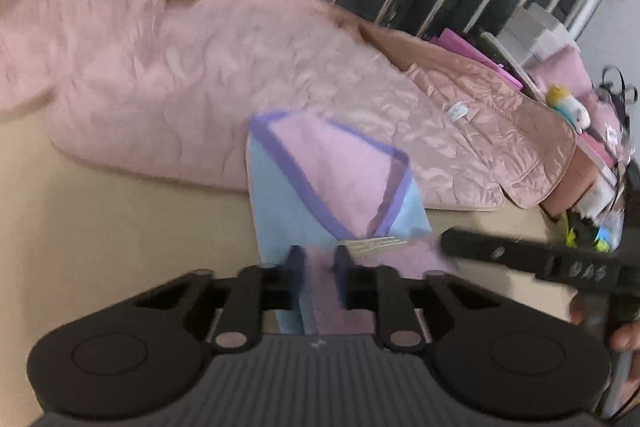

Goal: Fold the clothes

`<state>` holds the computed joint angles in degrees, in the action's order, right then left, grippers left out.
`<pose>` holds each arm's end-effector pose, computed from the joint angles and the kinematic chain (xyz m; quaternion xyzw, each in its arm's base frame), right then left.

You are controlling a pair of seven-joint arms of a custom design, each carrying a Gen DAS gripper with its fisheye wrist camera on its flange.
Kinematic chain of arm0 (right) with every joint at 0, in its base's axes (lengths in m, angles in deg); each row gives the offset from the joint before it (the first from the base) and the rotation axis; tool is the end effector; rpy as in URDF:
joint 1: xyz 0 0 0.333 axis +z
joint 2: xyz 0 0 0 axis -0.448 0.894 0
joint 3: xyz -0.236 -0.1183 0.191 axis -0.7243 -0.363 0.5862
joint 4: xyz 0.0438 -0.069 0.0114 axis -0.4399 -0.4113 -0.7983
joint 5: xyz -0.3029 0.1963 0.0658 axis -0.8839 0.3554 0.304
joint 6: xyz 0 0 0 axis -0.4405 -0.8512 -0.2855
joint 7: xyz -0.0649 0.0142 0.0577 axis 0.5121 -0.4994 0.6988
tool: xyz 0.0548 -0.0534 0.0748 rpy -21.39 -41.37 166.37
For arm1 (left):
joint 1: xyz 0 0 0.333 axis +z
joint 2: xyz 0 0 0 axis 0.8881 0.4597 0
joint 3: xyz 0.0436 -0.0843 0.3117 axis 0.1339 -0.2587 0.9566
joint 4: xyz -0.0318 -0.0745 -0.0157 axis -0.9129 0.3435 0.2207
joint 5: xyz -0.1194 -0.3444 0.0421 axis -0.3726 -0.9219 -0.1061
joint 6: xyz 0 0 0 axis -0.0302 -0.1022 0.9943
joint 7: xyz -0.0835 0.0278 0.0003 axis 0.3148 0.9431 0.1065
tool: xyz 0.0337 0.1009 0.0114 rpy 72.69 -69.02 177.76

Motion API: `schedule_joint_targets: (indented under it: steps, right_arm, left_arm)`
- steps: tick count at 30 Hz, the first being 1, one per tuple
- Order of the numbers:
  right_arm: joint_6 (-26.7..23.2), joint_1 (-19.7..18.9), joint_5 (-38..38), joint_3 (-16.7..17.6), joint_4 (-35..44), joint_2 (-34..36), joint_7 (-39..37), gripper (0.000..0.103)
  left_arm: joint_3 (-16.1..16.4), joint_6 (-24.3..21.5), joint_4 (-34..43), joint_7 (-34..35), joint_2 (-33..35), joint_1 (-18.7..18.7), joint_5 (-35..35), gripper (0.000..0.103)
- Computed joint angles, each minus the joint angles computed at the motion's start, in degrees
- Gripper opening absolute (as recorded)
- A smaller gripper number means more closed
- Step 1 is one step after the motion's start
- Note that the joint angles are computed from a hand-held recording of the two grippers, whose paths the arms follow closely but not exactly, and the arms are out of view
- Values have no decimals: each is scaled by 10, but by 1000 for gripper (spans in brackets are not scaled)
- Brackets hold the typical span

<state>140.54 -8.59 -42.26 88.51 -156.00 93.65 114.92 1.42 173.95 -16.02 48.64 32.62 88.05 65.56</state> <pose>0.5993 0.2842 0.2863 -0.6251 0.6159 -0.1329 0.4607 0.6836 -0.1326 0.2877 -0.5565 0.7154 -0.4203 0.0435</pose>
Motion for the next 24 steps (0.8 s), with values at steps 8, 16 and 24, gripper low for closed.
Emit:
schedule_joint_targets:
  steps: [8, 16, 24]
  right_arm:
    - [-6, -21, -37, 23, 40, 34, 28, 3]
    - [-52, 89, 62, -81, 50, 25, -42, 11]
    - [33, 161, 114, -101, -78, -36, -131, 5]
  left_arm:
    - [-82, 137, -55, 14, 50, 64, 49, 2]
    - [-36, 232, -159, -34, -35, 58, 110, 17]
    - [62, 265, -236, -41, -114, -35, 135, 14]
